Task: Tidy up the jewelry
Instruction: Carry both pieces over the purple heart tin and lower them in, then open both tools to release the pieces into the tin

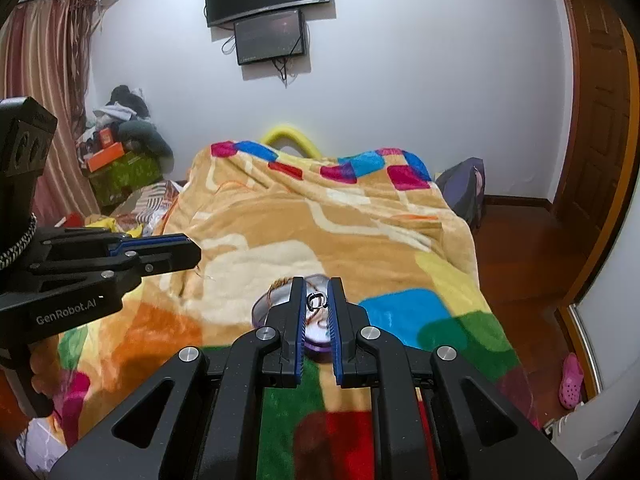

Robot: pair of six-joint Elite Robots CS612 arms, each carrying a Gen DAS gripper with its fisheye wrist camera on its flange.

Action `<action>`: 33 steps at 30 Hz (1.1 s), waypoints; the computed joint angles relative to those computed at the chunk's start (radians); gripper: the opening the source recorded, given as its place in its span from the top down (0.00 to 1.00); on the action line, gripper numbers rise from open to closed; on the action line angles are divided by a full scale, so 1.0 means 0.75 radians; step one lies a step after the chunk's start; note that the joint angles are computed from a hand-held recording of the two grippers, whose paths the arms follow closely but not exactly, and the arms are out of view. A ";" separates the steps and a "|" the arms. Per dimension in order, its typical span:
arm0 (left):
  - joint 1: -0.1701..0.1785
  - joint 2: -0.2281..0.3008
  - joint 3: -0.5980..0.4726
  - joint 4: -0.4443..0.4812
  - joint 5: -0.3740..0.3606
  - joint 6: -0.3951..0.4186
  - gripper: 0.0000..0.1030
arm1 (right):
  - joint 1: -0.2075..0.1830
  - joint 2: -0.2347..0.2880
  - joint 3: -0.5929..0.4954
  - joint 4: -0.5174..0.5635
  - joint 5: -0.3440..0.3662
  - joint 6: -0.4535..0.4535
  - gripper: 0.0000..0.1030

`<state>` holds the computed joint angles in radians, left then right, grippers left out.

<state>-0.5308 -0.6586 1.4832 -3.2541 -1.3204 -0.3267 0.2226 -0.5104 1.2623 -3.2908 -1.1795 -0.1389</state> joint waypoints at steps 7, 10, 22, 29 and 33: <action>0.014 0.042 -0.077 0.043 -0.020 -0.006 0.91 | 0.002 0.035 -0.065 0.055 0.014 0.002 0.91; 0.020 0.069 -0.119 0.097 -0.024 -0.020 0.92 | 0.004 0.055 -0.099 0.107 0.021 0.002 0.91; 0.043 0.139 -0.220 0.228 -0.117 -0.041 0.92 | 0.000 0.103 -0.186 0.314 0.067 -0.014 0.91; 0.049 0.157 -0.245 0.259 -0.141 -0.038 0.92 | 0.008 0.112 -0.211 0.407 0.059 -0.063 0.91; 0.051 0.158 -0.248 0.261 -0.143 -0.038 0.92 | 0.010 0.114 -0.218 0.422 0.046 -0.075 0.91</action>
<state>-0.4929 -0.5399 1.2975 -3.0584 -1.4274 -0.3555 0.2303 -0.4252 1.0990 -2.9741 -1.1453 -0.1951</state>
